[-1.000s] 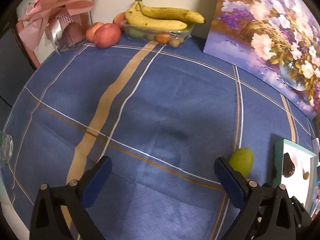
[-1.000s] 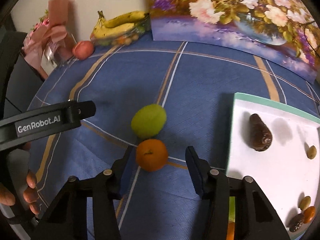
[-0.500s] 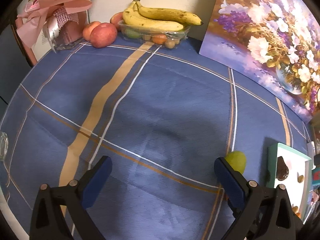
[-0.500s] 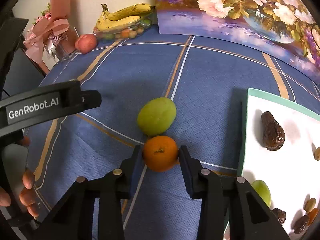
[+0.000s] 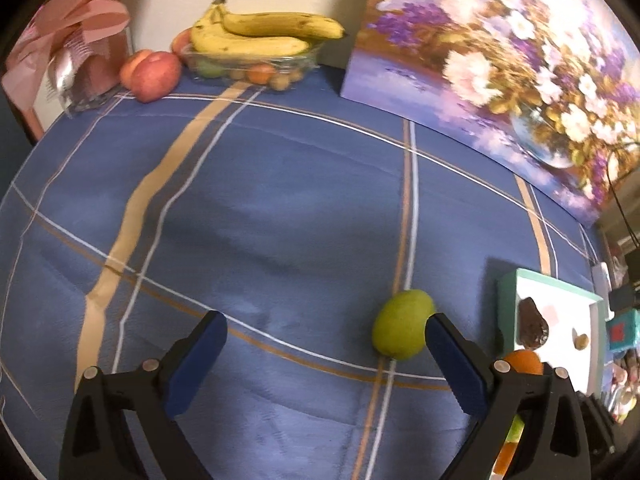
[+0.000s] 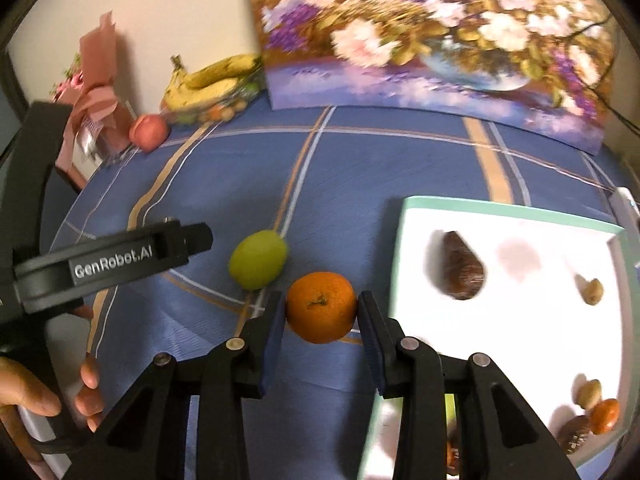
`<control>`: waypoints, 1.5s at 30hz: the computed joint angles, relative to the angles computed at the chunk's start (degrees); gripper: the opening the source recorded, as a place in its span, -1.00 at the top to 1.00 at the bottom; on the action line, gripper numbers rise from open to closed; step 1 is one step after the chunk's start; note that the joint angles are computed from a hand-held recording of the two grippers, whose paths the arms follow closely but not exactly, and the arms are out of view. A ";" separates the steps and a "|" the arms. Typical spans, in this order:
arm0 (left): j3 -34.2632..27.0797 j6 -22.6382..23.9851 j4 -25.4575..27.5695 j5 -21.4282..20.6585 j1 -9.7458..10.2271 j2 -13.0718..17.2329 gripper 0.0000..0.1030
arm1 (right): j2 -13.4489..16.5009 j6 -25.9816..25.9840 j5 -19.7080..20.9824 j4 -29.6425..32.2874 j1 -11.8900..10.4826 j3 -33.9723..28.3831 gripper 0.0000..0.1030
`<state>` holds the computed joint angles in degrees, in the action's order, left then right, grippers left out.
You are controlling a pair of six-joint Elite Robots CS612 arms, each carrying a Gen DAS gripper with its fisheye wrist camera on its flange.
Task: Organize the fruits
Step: 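Grasp the green mango with the left tool while the right tool lifts the mandarin, then carry the mango and mandarin over the white tray with both tools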
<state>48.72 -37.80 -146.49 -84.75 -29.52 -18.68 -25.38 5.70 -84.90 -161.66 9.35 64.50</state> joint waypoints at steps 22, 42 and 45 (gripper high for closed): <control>-7.29 1.43 4.03 -4.30 -1.11 4.32 -0.04 | -5.09 8.68 -3.25 -7.12 -3.48 8.67 0.25; -3.64 1.29 -2.00 -2.91 -1.44 1.18 0.14 | -5.99 9.67 -1.75 -8.52 -4.07 10.26 0.25; -3.02 1.55 -3.37 -3.06 -1.65 0.57 0.14 | -6.04 9.86 -1.73 -8.13 -4.19 10.38 0.25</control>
